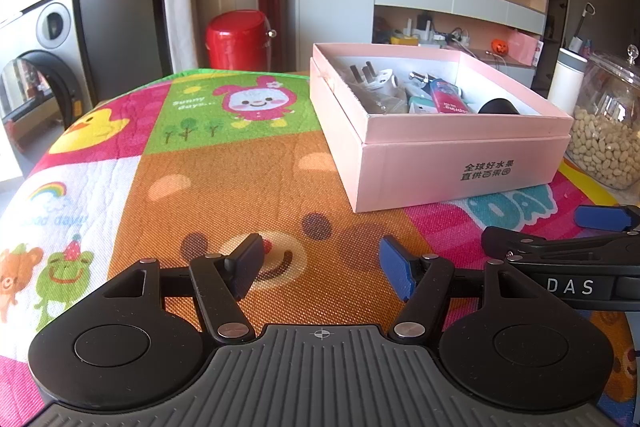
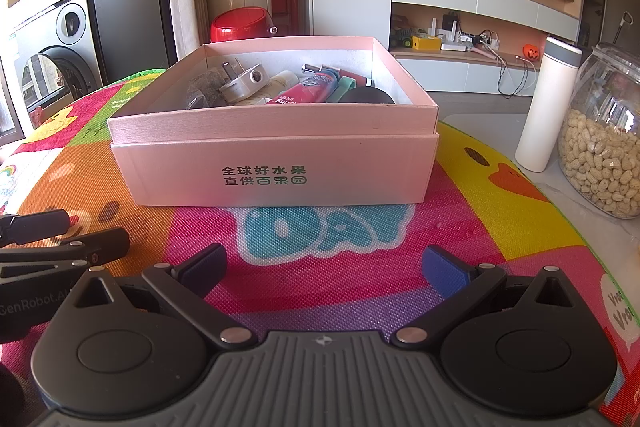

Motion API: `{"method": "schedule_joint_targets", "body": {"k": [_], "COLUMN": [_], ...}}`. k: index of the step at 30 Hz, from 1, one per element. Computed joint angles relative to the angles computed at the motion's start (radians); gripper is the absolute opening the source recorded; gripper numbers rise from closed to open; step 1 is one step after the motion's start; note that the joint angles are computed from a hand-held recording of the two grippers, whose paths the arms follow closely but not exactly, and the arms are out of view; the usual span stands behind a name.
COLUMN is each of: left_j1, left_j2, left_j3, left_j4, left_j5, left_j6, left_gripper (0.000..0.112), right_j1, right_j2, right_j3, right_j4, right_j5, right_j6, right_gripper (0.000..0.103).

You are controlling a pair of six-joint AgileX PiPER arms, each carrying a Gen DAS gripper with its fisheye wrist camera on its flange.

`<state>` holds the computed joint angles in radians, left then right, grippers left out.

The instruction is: Organize rigid objects

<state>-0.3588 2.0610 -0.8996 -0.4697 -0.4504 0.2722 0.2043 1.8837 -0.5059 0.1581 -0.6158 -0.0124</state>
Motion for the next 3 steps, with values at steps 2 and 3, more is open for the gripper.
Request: {"method": "schedule_joint_targets", "body": {"k": [2,3], "left_j1": [0.001,0.003], "left_j2": [-0.001,-0.001], "left_j3": [0.002,0.003], "left_j4": [0.009,0.018], "left_j5": [0.000,-0.001], "left_j6": [-0.010,-0.020], "left_gripper": [0.069,0.069], "right_j1": [0.001,0.000], "right_j2": [0.000,0.000], "right_j3": [0.000,0.000], "right_j4": [0.001,0.000], "right_j5": [0.000,0.000], "right_j6": [0.000,0.000], "right_gripper": [0.103,0.103]}}
